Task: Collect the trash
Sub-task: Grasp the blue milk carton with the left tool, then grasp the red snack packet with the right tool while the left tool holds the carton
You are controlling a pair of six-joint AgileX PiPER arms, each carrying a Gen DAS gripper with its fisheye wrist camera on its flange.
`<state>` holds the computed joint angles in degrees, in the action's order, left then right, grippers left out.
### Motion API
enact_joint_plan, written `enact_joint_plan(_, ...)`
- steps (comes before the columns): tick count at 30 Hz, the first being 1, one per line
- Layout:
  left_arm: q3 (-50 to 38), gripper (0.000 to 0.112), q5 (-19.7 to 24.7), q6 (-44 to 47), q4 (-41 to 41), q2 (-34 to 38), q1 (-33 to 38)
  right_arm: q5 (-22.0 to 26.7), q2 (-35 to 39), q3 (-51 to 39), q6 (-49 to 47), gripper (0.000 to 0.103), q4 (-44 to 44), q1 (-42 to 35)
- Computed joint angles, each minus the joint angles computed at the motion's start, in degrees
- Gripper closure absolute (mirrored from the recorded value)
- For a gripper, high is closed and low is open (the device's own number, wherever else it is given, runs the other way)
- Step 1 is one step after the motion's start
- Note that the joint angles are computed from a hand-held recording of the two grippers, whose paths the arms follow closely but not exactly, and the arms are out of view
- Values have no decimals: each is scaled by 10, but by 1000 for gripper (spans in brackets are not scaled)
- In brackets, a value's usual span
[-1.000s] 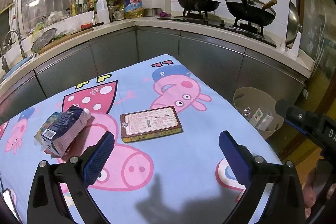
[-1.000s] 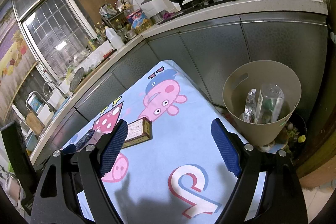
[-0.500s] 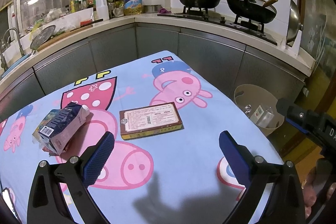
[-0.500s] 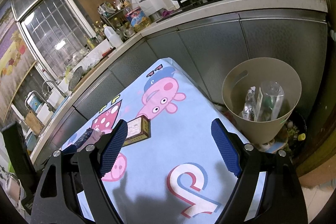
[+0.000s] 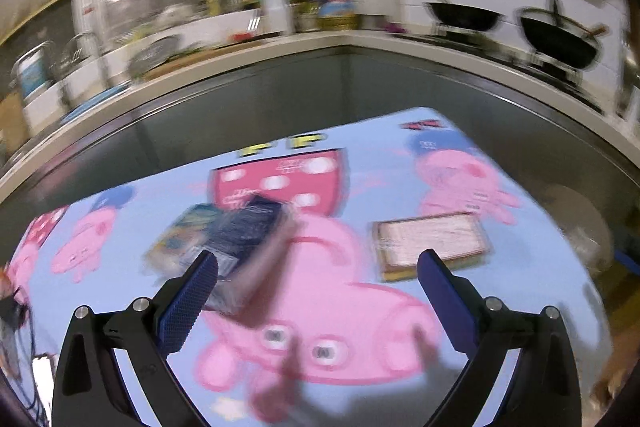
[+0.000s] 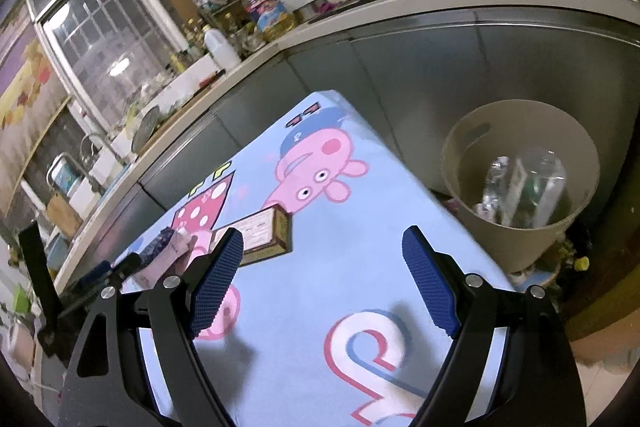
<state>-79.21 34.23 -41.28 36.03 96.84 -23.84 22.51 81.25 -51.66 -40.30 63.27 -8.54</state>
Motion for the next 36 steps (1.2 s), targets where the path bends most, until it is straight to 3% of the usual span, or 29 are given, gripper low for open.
enact_joint_plan(6, -2, 13, -1, 12, -18, 14, 77, -11, 78, -66, 15, 22, -26, 69)
enact_joint_plan(11, -23, 13, -10, 61, -47, 41, 91, -10, 170, -173, 92, 22, -130, 120)
enact_joint_plan(17, -66, 13, -1, 73, -29, 91, 78, 39, 290, -335, 228, 23, -263, 140)
enact_joint_plan(19, -78, 13, 3, 76, -24, 105, 77, 53, 311, -363, 232, 23, -259, 141)
enact_joint_plan(20, -79, 20, -2, 77, -22, 108, 77, 55, 317, -372, 235, 23, -263, 143)
enact_joint_plan(21, -82, 40, -3, 82, -25, 112, 79, 55, 322, -378, 239, 23, -271, 149)
enact_joint_plan(22, -91, 50, 3, 95, -34, 118, 79, 57, 324, -381, 235, 23, -269, 151)
enact_joint_plan(28, -55, 63, -28, 221, -166, 73, 107, 49, 311, -357, 217, 23, -253, 168)
enact_joint_plan(34, 94, 65, -77, 439, -424, -76, 205, 40, 281, -336, 161, 23, -237, 217)
enact_joint_plan(36, 132, 65, -74, 472, -456, -115, 238, 51, 286, -349, 154, 23, -243, 240)
